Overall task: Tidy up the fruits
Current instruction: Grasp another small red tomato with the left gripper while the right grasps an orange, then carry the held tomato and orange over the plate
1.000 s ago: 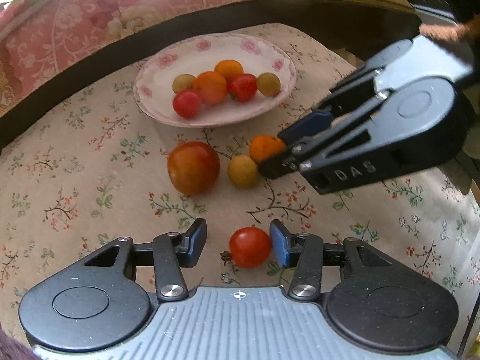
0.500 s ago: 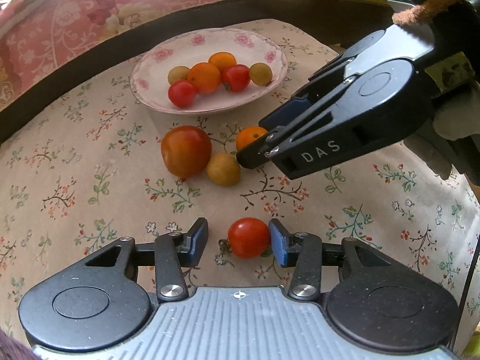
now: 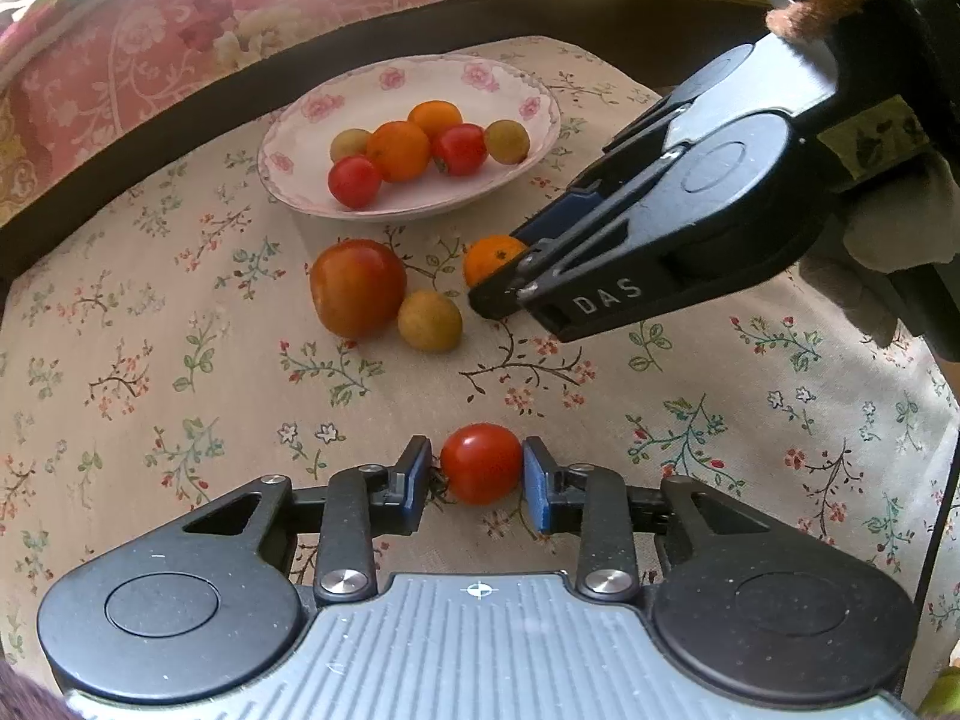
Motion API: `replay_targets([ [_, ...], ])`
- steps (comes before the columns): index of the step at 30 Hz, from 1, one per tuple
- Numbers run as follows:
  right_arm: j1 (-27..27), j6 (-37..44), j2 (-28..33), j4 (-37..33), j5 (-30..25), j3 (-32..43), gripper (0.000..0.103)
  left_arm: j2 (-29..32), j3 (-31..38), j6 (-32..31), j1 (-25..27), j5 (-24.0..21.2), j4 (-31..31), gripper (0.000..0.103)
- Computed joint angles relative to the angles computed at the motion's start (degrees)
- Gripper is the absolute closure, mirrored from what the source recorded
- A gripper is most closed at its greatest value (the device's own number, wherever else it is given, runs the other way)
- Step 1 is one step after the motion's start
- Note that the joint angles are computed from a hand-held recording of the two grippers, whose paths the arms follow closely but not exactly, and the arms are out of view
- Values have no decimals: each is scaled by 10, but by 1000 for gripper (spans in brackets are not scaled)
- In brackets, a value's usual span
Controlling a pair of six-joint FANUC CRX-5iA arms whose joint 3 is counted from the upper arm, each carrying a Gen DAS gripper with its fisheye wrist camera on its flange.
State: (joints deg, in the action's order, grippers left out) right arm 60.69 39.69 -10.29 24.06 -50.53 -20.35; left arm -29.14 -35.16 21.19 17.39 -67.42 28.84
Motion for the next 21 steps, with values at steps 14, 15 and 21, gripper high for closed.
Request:
replay_targets([
  [14,10,-2,-21,7,-13,-18,69,10,-2,5,2,32,5,61],
  [15,10,-2,-21,8,-12,-20,69,9,-3,0,5,30,8,59],
  [21,8,0,-17,5,-11,-16,66,4,-5,-9,11,24,5,47],
])
